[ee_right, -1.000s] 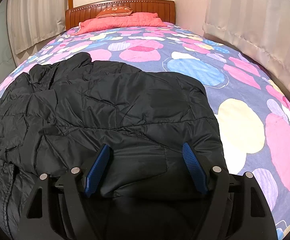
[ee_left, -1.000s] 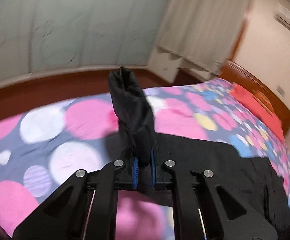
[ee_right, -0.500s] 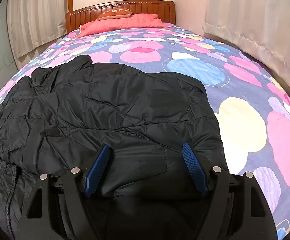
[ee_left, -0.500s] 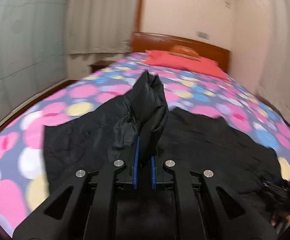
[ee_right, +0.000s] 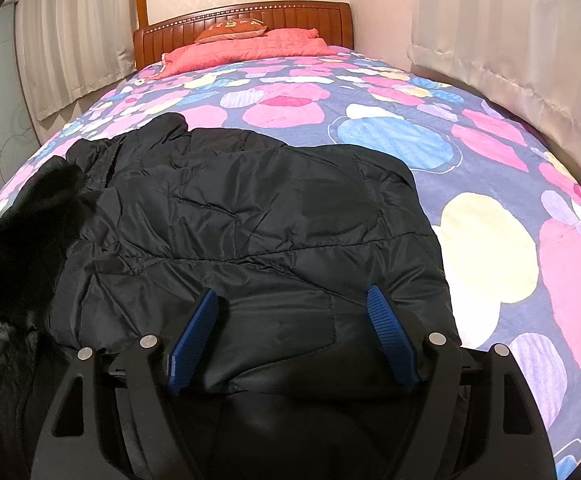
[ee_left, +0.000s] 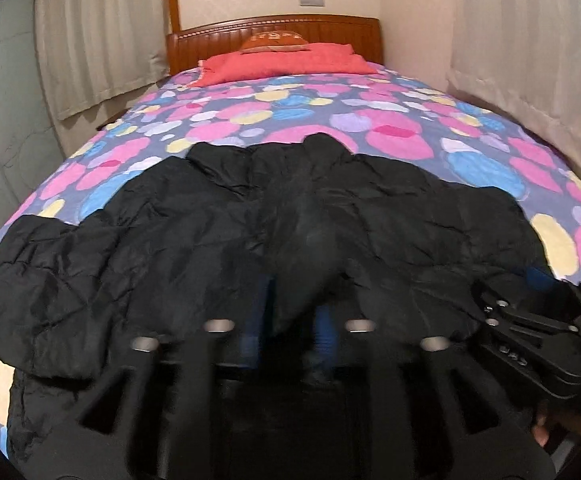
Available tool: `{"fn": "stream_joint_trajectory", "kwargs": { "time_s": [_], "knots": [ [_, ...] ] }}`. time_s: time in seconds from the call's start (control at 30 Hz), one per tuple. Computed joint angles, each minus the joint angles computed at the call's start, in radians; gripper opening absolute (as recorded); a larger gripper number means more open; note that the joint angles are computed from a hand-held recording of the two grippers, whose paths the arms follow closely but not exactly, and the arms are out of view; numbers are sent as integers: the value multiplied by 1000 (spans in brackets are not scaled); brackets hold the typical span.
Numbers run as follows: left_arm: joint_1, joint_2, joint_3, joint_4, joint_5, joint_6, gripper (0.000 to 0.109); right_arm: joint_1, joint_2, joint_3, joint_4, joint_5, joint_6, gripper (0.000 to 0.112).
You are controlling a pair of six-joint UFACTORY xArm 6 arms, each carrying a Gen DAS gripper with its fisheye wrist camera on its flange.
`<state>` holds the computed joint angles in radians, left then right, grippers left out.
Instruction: Fold large clothes
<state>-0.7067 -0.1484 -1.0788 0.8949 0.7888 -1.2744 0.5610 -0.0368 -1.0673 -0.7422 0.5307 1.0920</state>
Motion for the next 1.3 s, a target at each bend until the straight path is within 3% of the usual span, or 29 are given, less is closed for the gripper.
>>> {"fn": "stream_joint_trajectory", "kwargs": {
  "time_s": [0.03,0.13,0.37,0.53,0.73,0.77,0.83,0.93,1.03,1.13,1.3],
  "knots": [
    [-6,-18,13,11,-2,-11,54,0,0,-1,0,2,0,77],
    [-22,-52,25,36,11,-18,60,1,-4,3,0,4,-1,76],
    [-37,-310,188,15,109,-30,62,29,-33,-17,24,32,13,76],
    [-22,-518,325,12,258,-59,63,84,37,-134,210,-48,-135,76],
    [46,-676,429,-34,330,-47,63,148,248,-354,450,-26,-326,75],
    [57,-693,441,-38,331,-44,63,154,272,-375,505,-30,-371,56],
    [72,-720,459,-48,336,-39,63,170,306,-401,596,-30,-440,27],
    [91,-754,482,-55,330,-25,63,176,271,-363,548,-68,-395,16],
    [114,-773,494,-60,313,-11,64,157,198,-304,398,-81,-271,15],
    [143,-777,506,-73,281,4,64,122,131,-250,250,-31,-158,15],
    [176,-727,493,-85,235,38,64,58,87,-170,265,8,-170,15]
  ]
}}
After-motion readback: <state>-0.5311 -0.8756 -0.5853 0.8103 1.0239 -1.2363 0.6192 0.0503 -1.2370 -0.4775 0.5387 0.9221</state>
